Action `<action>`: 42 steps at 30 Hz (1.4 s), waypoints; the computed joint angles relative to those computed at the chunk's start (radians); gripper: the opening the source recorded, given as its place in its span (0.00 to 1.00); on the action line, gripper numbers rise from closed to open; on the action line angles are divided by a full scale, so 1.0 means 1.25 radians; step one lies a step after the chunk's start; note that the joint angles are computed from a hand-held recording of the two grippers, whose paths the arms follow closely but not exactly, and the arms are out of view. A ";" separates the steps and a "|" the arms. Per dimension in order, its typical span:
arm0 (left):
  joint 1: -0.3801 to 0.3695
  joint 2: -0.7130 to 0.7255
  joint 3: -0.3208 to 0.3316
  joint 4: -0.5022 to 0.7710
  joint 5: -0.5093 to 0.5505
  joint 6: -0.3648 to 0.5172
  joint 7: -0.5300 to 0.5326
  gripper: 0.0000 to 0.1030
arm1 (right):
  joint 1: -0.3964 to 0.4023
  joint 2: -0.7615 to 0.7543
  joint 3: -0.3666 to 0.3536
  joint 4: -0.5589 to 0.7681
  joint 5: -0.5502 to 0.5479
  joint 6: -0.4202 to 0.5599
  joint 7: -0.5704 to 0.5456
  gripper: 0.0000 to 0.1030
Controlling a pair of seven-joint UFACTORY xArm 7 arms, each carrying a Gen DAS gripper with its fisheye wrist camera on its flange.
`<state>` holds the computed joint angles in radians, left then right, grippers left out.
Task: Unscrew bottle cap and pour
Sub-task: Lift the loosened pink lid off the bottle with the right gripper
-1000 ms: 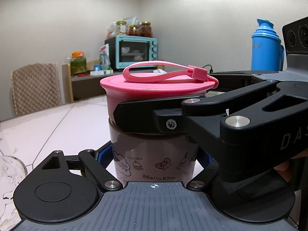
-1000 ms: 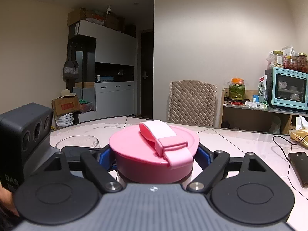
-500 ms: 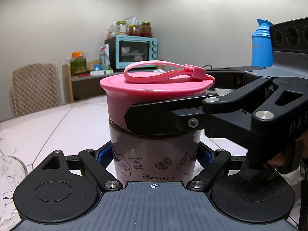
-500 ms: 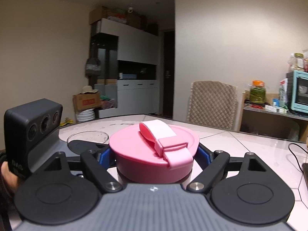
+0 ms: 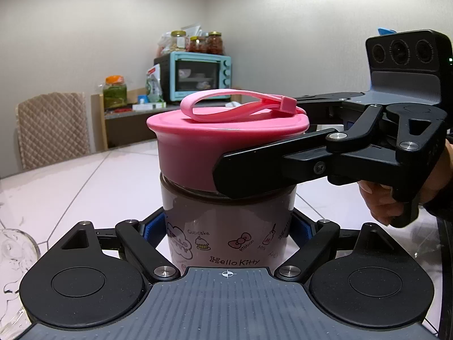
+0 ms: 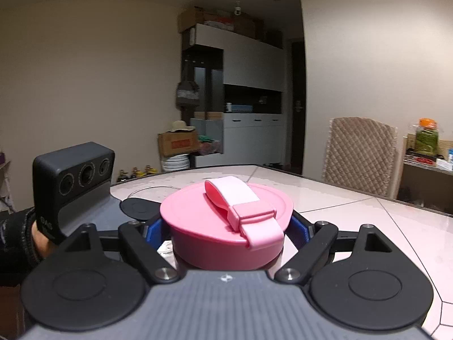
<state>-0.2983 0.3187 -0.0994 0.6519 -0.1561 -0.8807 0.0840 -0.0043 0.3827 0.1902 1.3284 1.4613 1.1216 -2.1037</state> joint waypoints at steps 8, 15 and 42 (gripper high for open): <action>-0.003 0.001 -0.001 0.002 -0.001 0.001 0.001 0.87 | -0.018 0.038 0.008 0.054 -0.038 0.055 0.015 0.83; 0.001 0.004 0.000 0.004 0.009 0.001 -0.004 0.87 | -0.025 0.038 0.013 0.060 -0.045 0.063 0.017 0.83; -0.003 -0.001 -0.002 -0.003 0.003 -0.002 -0.001 0.87 | -0.032 0.032 0.013 0.049 -0.006 0.086 0.000 0.83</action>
<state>-0.3024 0.3178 -0.1014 0.6478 -0.1518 -0.8830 0.0833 -0.0448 0.4223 0.2063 1.3903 1.4535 1.2291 -2.1043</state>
